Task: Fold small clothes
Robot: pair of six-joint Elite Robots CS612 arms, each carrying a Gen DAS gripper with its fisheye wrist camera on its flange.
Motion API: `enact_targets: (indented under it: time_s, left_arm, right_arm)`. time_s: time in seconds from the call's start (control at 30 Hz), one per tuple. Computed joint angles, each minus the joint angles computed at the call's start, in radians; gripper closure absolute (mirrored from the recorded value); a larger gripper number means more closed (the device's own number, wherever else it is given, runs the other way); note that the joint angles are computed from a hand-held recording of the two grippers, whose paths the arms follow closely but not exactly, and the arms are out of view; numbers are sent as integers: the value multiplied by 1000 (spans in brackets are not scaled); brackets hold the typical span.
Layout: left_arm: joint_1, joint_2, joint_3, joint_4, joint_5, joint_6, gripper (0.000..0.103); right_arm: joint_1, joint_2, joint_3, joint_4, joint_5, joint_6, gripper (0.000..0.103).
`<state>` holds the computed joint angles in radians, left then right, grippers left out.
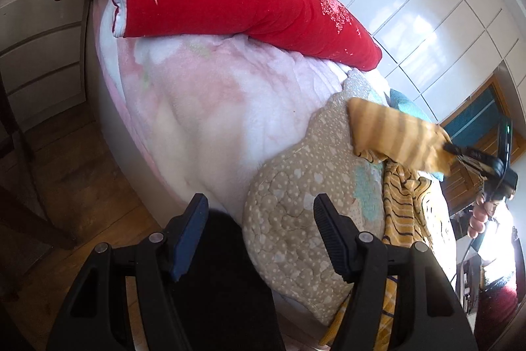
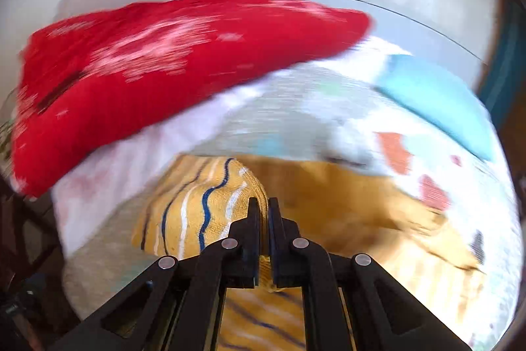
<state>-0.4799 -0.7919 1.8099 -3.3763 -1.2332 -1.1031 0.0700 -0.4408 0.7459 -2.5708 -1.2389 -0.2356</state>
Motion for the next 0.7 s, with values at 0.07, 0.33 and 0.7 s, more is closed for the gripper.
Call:
enact_targets:
  time_s: [0.07, 0.33, 0.7]
  left_arm:
    - [-1, 3, -12, 15, -6, 10, 38]
    - [-12, 14, -79, 89, -34, 89, 37]
    - [-23, 71, -248, 256, -112, 265, 37]
  right_arm:
    - [-40, 12, -19, 28, -77, 65, 98]
    - [-149, 112, -129, 256, -355, 241, 92]
    - [-234, -118, 388, -128, -58, 385, 49]
